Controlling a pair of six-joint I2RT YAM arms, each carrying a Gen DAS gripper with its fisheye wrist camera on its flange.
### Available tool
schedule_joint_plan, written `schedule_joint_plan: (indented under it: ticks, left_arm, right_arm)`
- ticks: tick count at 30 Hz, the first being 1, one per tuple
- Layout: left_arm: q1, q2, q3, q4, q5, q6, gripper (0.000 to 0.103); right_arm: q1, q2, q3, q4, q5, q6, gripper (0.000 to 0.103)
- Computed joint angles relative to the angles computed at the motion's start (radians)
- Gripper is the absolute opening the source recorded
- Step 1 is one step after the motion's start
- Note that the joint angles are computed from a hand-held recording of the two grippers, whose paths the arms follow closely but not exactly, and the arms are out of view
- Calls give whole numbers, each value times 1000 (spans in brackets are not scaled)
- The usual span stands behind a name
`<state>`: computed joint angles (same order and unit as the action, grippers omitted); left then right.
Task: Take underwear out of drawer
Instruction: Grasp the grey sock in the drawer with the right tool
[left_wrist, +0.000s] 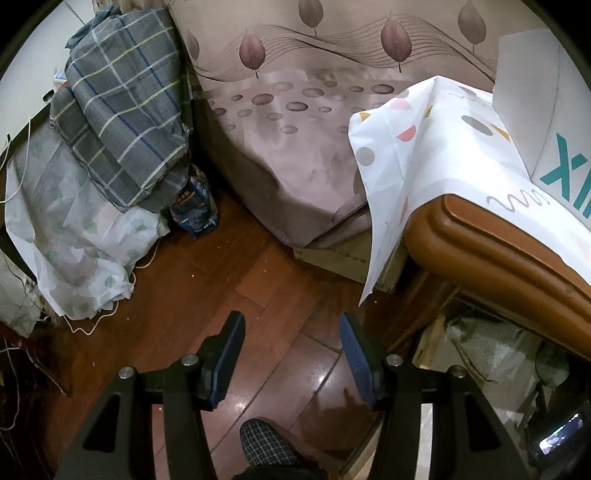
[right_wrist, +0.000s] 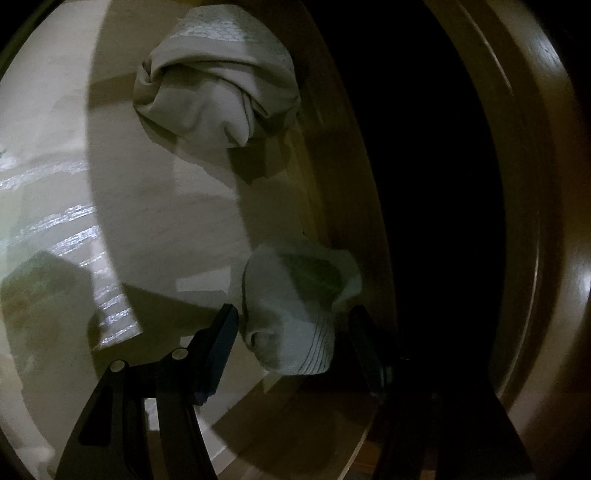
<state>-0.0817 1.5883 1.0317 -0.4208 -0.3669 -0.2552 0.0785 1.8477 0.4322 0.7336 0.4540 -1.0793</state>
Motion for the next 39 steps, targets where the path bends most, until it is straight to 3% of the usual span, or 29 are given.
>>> schedule_joint_plan:
  ticks: [6,7,8,9,12,19,29,37,39]
  left_arm:
    - [-6,-2,0,-4,-1,-1,54]
    - [-10,-3,-1,-4,-6,-2,55]
    - [-13,-4,-1,-5,-8,-2,54]
    - [-12,-2,0,-4,-6,-3,54]
    - [-13,-1,1,-5,-6,-6,54]
    - [-17,2,2,-2,-9,-4,54]
    - [-20,9,6,-1,-12,-1,54]
    - [-19,16,14,-4,-6,16,54]
    - [-23,19,14,-4,-8,21,54]
  right_arm:
    - [-2,19,38,-15,16,5,58]
    - [-2,22,43,-16,23,6,53]
    - [-3,30,57,-35,34,8,40]
    - [-3,38,64,-41,44,6,38]
    - [9,77,56,30,76,-33,41]
    - [-6,86,50,43,63,-43,41]
    - [36,252,119,118,106,-30,25]
    - [-1,179,128,-7,55,-15,21]
    - [-11,83,121,-100,34,-31,21]
